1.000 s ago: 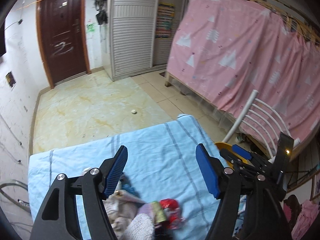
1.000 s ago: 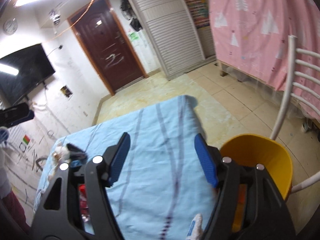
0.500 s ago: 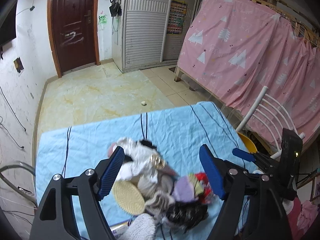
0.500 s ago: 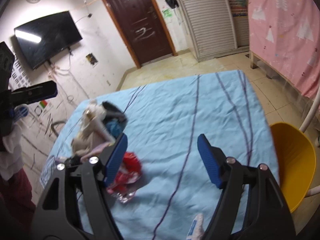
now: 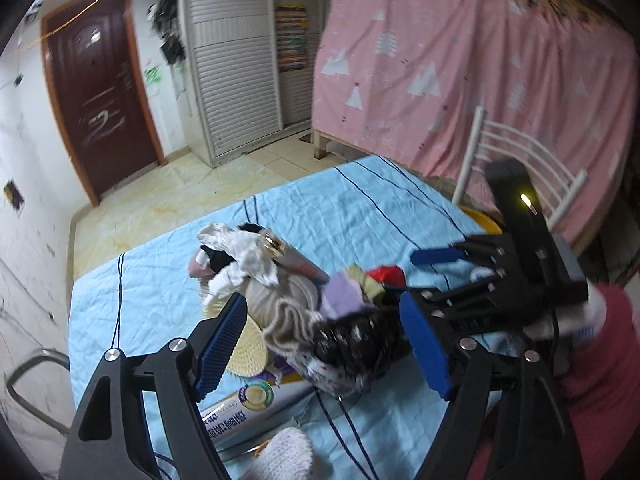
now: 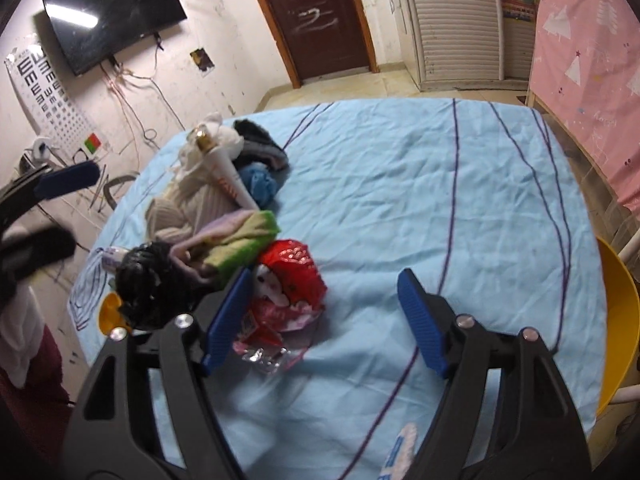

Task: Collect trash
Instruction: 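Return both tools to the table and reach toward the remaining items, then grasp the red-white wrapper with the right gripper while the left grasps the black bag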

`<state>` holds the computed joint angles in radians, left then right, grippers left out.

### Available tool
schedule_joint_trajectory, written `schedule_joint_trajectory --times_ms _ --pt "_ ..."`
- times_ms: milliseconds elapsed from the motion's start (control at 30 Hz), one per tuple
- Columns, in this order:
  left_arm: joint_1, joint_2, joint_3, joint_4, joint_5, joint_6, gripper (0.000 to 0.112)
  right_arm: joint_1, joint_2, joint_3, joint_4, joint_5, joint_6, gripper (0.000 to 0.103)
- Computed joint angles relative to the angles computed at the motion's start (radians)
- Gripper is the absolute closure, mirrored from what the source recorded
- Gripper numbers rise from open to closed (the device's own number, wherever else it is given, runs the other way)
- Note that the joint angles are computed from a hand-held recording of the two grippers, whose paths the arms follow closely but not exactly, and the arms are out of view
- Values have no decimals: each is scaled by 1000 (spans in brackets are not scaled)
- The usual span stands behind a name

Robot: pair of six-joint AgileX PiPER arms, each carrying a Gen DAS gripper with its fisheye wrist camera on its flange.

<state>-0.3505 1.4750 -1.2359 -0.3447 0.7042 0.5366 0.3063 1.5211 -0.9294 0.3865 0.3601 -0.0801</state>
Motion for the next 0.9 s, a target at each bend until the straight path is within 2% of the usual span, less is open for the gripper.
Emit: schedule_joint_trajectory --times_ms 100,167,233,267,300,367,400,633,833,900 --pt "-1 -17 39 -37 -10 64 43 17 19 -22 -30 13 18 31" --pt "3 -21 57 -64 -12 99 43 46 32 -38 -115 12 88 31" --pt "9 -11 62 -89 -7 127 43 75 37 -43 -202 9 155 43" --pt "11 -6 67 -99 -6 135 43 87 41 -47 -190 6 138 59" --pt "14 3 62 -108 0 141 43 100 43 -52 -211 4 159 68" --pt "16 24 52 -126 10 151 43 122 40 -54 -321 -2 255 71" --pt "14 33 49 -129 11 150 43 124 37 -53 -330 -8 269 72" --pt "16 79 37 -180 20 186 43 24 -20 -2 -146 -37 110 72" --pt "-11 107 32 -163 10 166 45 -78 -74 62 108 -58 -117 71" --pt "-30 109 36 -114 -10 125 72 -107 -82 76 208 -58 -218 71"
